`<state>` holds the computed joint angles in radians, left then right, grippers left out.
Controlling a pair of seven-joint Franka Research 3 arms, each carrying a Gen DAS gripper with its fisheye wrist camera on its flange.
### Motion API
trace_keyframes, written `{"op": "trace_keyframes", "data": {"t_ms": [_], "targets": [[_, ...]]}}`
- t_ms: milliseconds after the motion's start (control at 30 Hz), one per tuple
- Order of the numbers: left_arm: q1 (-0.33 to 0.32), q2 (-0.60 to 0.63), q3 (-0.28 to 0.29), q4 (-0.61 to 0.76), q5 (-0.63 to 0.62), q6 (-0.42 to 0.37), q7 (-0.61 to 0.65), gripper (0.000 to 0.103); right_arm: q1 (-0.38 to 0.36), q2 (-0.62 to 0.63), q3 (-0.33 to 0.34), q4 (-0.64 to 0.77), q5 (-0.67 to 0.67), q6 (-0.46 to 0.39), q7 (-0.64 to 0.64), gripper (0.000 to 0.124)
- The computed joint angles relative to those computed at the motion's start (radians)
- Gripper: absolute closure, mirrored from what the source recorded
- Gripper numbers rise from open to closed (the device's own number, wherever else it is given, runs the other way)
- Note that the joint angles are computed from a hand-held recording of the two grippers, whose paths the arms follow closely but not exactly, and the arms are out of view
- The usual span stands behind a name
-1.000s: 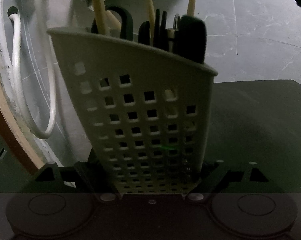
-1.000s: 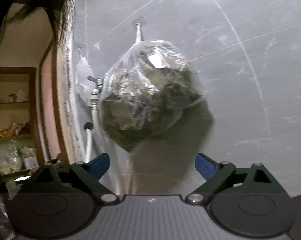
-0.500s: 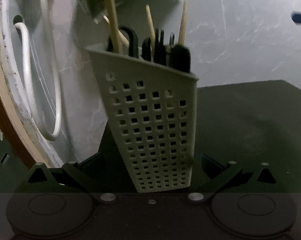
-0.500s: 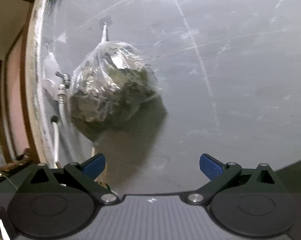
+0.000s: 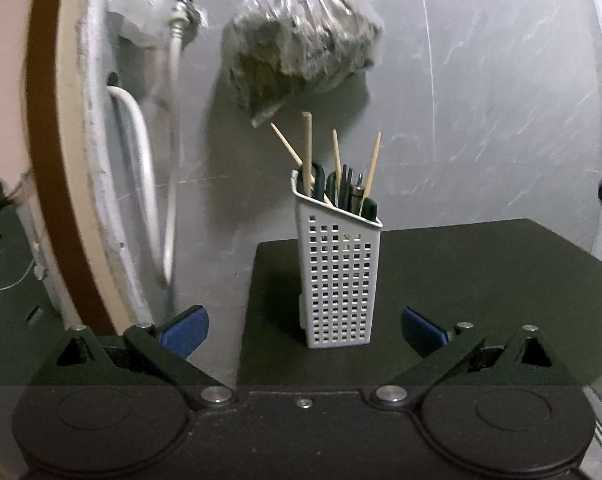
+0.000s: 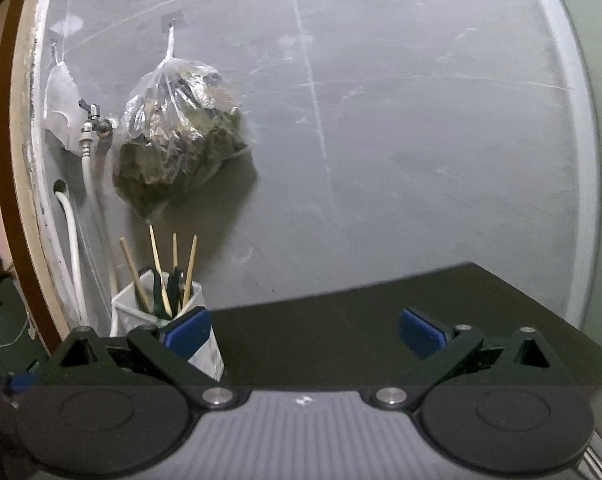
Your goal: Organize utensils
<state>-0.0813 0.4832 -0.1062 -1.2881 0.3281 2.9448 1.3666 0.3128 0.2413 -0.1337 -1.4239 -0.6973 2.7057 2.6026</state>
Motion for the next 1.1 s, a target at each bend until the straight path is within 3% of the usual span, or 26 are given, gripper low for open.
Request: {"op": "trace_keyframes", "data": {"t_ms": [133, 267, 467, 700, 1100], "targets": [[0.056, -0.139, -0.050, -0.182, -0.051, 0.043, 0.036, 0.001, 0.011, -0.103, 0.041, -0.093, -0.013, -0.077, -0.006, 0.021], [0.094, -0.252, -0.082, -0.311, -0.123, 0.041, 0.076, 0.001, -0.015, -0.147, 0.104, -0.113, 0.087, -0.166, -0.132, 0.021], [0.085, -0.355, -0.066, -0.429, -0.178, 0.017, 0.095, 0.001, -0.028, -0.195, 0.152, -0.145, 0.168, -0.265, -0.250, 0.021], [0.043, -0.377, -0.033, -0.453, -0.104, 0.002, 0.029, 0.001, -0.055, -0.232, 0.171, -0.183, 0.261, -0.317, -0.307, 0.021], [0.025, -0.374, -0.032, -0.447, -0.060, -0.008, -0.026, 0.001, -0.088, -0.256, 0.182, -0.219, 0.290, -0.316, -0.343, 0.021]]}}
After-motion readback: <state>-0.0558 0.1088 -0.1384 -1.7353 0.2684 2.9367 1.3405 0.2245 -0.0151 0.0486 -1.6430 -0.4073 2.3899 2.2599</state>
